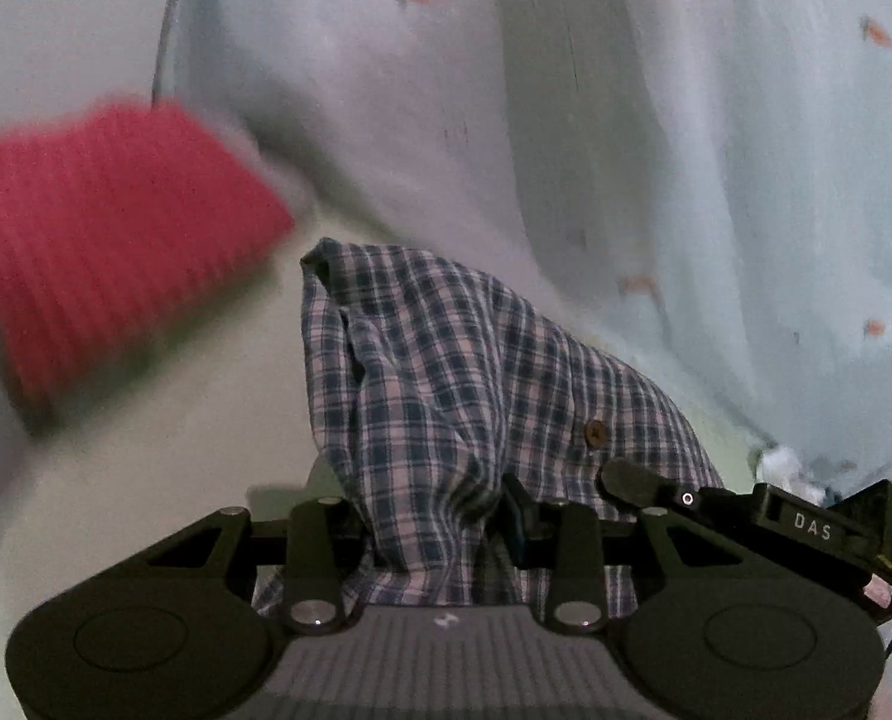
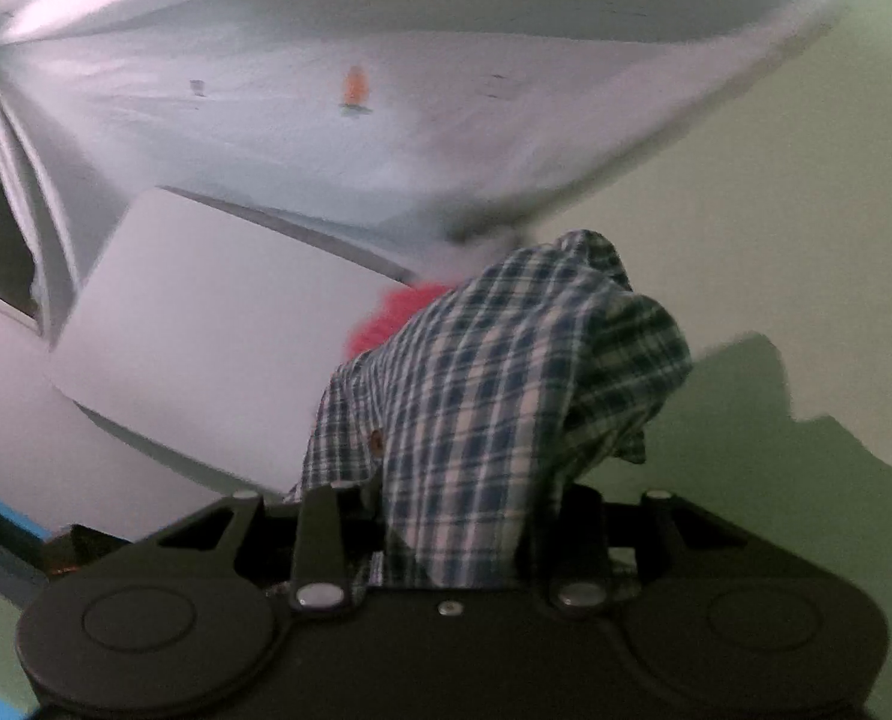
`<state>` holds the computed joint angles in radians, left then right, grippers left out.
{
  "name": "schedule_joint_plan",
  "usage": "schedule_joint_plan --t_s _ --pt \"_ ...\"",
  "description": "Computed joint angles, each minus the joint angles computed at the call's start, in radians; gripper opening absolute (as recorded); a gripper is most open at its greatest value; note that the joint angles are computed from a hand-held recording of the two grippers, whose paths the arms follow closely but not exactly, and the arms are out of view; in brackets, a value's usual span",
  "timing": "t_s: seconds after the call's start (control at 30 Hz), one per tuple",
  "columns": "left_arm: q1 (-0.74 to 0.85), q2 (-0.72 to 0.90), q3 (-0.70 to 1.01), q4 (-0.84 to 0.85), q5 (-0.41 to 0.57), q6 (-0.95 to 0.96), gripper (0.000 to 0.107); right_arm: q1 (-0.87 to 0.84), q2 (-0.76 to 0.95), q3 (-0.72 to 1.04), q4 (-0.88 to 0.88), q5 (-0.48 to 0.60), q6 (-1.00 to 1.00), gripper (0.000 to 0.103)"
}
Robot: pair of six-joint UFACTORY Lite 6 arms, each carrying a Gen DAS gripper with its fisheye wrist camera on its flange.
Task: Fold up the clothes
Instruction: 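Carry the folded shirt with both grippers onto the stack beside the red cloth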
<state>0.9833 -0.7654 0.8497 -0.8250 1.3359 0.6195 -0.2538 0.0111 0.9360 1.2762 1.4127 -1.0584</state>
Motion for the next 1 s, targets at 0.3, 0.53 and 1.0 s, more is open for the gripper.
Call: schedule_joint_plan --t_s 0.3,0.53,1.0 --pt "0.102 0.853 0.918 -0.127 -0.099 0.134 0.054 0.611 0.439 0.629 0.479 -0.365 0.174 0.04" --pt "0.019 1.141 1.035 0.094 -0.473 -0.031 0.091 0.812 0.828 1.052 0.351 -0.675 0.368 0.068" --pt "0.044 1.041 0.579 -0.036 -0.746 0.11 0.103 0.834 0.842 1.079 -0.121 -0.771 0.568 0.103"
